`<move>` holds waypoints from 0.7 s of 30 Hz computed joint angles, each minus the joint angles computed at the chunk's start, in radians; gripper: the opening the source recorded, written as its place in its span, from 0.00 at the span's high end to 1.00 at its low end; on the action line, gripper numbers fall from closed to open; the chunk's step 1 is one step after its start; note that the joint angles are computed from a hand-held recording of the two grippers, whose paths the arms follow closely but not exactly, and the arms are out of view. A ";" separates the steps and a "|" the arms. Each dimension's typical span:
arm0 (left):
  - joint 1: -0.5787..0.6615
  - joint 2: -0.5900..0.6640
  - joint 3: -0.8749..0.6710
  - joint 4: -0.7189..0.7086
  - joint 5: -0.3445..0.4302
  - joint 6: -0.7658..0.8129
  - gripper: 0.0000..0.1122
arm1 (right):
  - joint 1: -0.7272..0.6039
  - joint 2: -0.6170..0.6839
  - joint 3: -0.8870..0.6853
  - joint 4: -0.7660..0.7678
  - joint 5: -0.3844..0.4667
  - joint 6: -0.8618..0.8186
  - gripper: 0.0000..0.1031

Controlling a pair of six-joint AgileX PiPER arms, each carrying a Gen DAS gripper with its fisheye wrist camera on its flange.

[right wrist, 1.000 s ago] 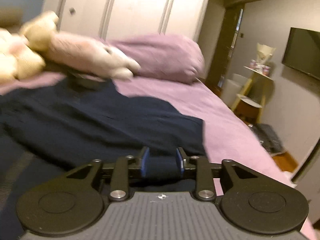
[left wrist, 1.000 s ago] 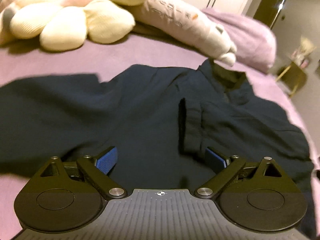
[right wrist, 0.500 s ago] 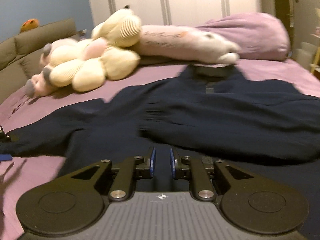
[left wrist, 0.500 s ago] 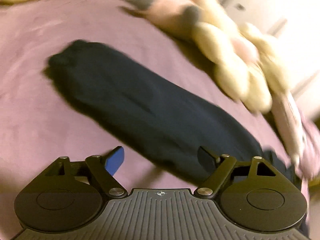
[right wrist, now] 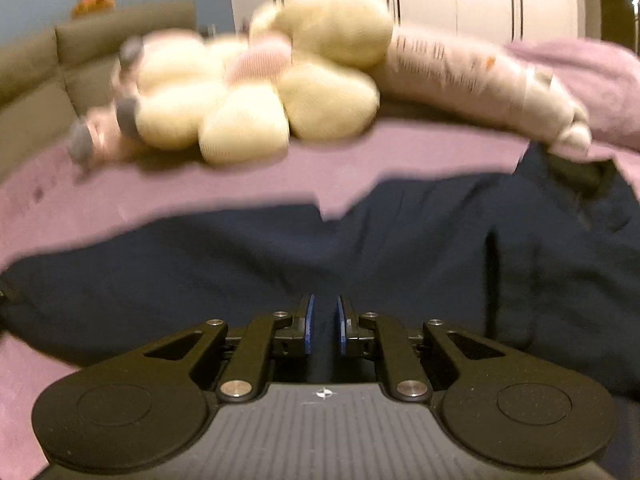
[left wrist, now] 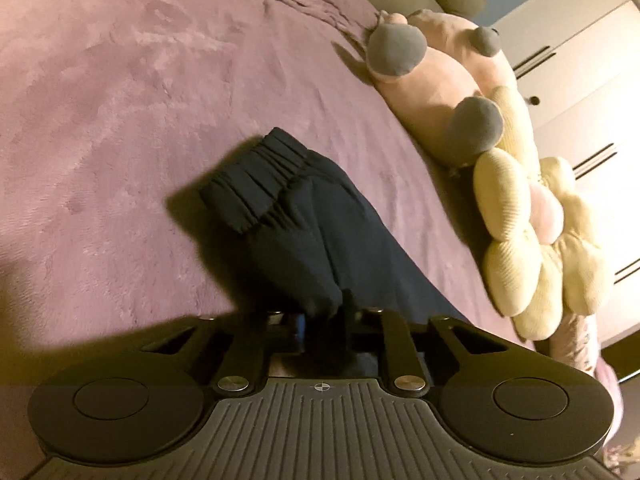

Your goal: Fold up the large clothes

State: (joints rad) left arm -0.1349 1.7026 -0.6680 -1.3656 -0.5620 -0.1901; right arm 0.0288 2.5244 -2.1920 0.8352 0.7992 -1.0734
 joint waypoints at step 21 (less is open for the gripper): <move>-0.307 0.116 -0.698 -0.322 -0.025 0.980 0.91 | -0.140 -0.020 0.049 0.170 0.155 -0.037 0.91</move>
